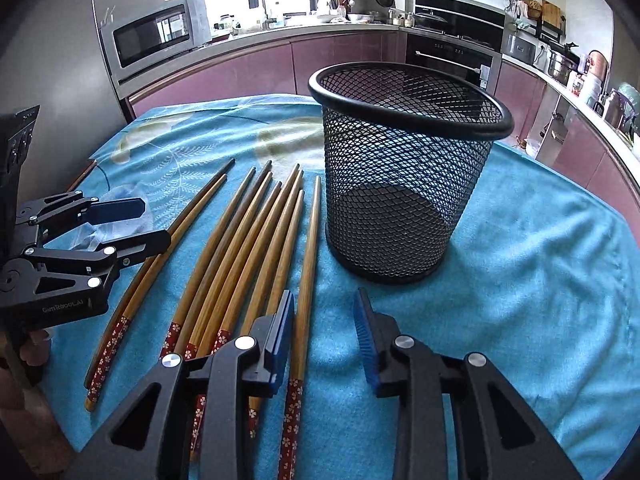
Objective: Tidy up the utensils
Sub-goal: 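Lower both open tools onto the row of wooden chopsticks, then close the right tool on one chopstick while the left tool grasps another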
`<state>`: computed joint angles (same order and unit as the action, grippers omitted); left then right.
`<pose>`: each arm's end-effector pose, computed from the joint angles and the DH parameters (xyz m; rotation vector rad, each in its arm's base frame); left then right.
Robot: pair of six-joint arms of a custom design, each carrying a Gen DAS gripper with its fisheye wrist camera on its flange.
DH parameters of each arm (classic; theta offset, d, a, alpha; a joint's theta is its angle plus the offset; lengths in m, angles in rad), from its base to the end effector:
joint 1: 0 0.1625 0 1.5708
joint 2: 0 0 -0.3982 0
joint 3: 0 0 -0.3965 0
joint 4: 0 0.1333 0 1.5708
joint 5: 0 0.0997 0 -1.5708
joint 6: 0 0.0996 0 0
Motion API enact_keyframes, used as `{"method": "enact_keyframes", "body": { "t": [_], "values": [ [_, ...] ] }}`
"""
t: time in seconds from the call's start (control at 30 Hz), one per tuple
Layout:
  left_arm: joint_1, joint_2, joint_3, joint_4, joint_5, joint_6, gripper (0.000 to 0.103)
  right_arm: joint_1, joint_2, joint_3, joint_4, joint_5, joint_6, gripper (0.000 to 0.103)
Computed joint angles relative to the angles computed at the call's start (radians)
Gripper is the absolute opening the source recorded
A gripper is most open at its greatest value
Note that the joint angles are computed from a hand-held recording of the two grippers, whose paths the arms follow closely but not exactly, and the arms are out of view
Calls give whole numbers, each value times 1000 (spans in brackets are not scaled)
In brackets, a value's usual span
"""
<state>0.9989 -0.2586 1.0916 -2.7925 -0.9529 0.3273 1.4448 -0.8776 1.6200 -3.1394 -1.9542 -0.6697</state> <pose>-0.2587 -0.7548 -0.0664 0.9505 2.3331 -0.5891 0.0096 -0.6888 0.2115 0.4423 -2.3377 0.7797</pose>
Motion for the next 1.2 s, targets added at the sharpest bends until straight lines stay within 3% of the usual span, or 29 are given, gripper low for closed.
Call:
{"method": "enact_keyframes", "body": {
  "t": [0.23,0.4,0.47,0.63,0.9,1.2],
  "values": [
    [14,-17,-4,58,-39,-42,50,-4,-1,-10,17,2,-8,30],
    [1,14,-42,84,-4,-19,47,1,11,-28,23,-5,-11,29],
    [0,24,-63,101,-10,-25,40,0,10,-33,32,1,-8,26],
    [-2,40,-102,144,-14,-66,12,-9,-6,-34,82,41,17,6],
    [-4,3,-48,99,-46,-125,7,-20,-48,7,88,110,44,6],
    [-23,-118,76,23,-181,-93,7,-25,-140,77,65,279,31,6]
  ]
}}
